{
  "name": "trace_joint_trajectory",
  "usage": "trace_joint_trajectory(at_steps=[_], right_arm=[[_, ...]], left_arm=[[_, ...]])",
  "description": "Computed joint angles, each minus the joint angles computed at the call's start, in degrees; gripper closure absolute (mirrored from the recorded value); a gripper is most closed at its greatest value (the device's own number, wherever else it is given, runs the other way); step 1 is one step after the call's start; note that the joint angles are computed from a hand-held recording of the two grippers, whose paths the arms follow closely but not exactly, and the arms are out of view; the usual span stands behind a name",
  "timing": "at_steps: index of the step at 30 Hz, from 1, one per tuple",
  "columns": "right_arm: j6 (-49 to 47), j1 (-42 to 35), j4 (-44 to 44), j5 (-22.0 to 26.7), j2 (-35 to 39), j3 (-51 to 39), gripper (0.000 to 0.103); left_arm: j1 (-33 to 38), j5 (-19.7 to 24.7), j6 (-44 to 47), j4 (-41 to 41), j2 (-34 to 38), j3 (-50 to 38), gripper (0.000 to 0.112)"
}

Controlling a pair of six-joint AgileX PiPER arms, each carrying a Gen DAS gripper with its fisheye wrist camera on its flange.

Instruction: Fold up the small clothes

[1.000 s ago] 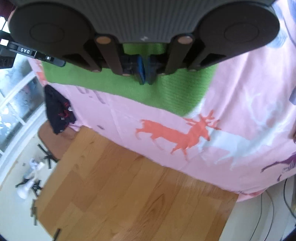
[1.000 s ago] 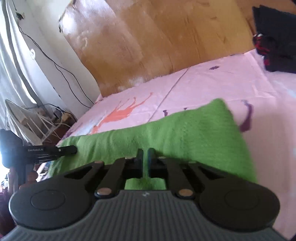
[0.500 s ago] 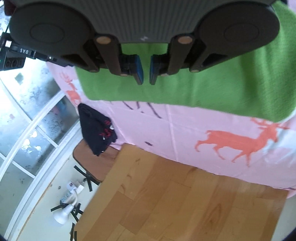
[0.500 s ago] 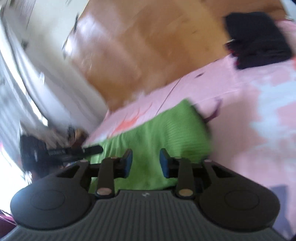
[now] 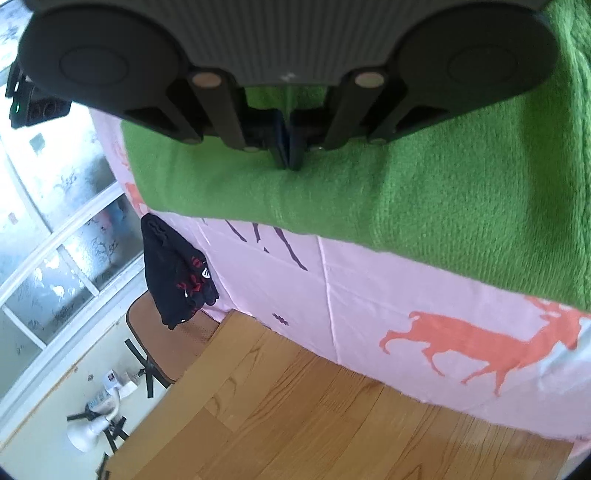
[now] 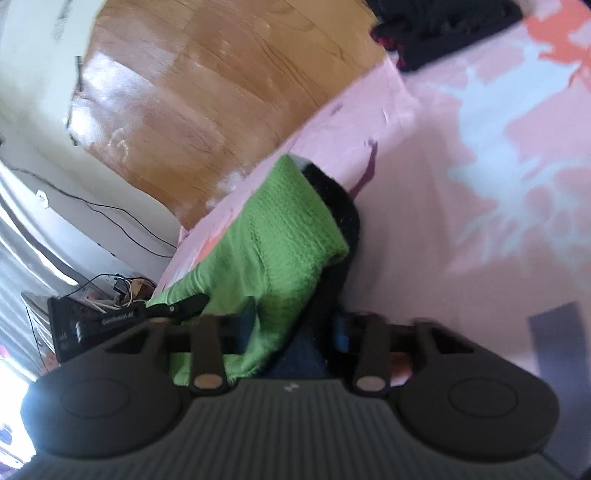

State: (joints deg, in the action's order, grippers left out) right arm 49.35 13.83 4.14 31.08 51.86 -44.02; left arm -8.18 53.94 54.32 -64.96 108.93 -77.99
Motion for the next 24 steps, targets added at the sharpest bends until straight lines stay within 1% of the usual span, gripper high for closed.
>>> trace_joint_trajectory(at_steps=[1, 2, 3, 4, 5, 8, 9, 11, 12, 13, 14, 17, 20, 21, 22, 24], right_arm=[[-1.55, -0.80, 2.21, 0.20, 0.12, -0.32, 0.078], [-1.57, -0.48, 2.13, 1.47, -0.34, -1.48, 0.078], [-0.16, 1.10, -0.25, 1.83, -0.54, -2.84, 0.079], [2.69, 3.93, -4.58, 2.02, -0.25, -5.06, 0.079], [3.33, 5.80, -6.61, 2.66, 0.09, -7.28, 0.079], [2.37, 11.89, -11.90, 5.75, 5.93, -17.77, 0.079], [-0.09, 12.95, -11.57, 6.42, 8.96, -21.44, 0.079], [-5.66, 15.04, -9.72, 8.22, 15.02, -28.94, 0.079], [-9.04, 15.77, -8.15, 9.14, 18.10, -32.63, 0.079], [-12.67, 16.48, -6.36, 10.23, 21.54, -36.66, 0.079], [-15.83, 16.97, -4.69, 11.42, 24.85, -40.46, 0.079], [-24.56, 17.86, 0.93, 15.77, 36.74, -53.52, 0.079], [-32.28, 18.45, 7.19, 20.93, 49.24, -67.64, 0.079], [-34.00, 18.70, 9.09, 23.26, 53.85, -73.09, 0.079], [-35.28, 19.20, 10.49, 25.57, 58.02, -77.97, 0.079], [-36.46, 20.86, 9.70, 30.32, 65.75, -87.08, 0.079]], left_arm=[[-0.17, -0.36, 0.21, -0.07, -0.19, 0.19, 0.106], [-0.15, -0.33, 0.24, -0.16, -0.17, 0.21, 0.107], [-0.05, -0.02, -0.13, 0.01, 0.02, -0.19, 0.106], [0.01, 0.18, -0.44, 0.17, 0.10, -0.43, 0.107], [0.07, 0.30, -0.56, 0.28, 0.06, -0.49, 0.107], [1.16, 1.59, -1.42, 1.34, -0.73, -0.79, 0.106], [2.31, 2.68, -1.59, 1.56, -1.32, -0.86, 0.105], [6.47, 3.33, 1.72, -0.91, -3.88, 1.18, 0.092], [9.43, 3.06, 3.92, -2.72, -5.53, 2.73, 0.087], [12.14, 2.69, 5.21, -4.08, -6.76, 3.75, 0.080], [15.40, 2.35, 5.98, -5.42, -7.84, 4.59, 0.076], [24.20, 2.94, 4.78, -7.92, -8.90, 4.86, 0.076], [30.38, 3.80, 5.31, -10.94, -9.96, 5.84, 0.074], [31.70, 4.01, 5.87, -11.84, -10.33, 6.20, 0.073], [32.54, 4.01, 6.28, -12.58, -10.67, 6.38, 0.070], [32.86, 3.48, 7.04, -13.42, -11.25, 6.57, 0.064]])
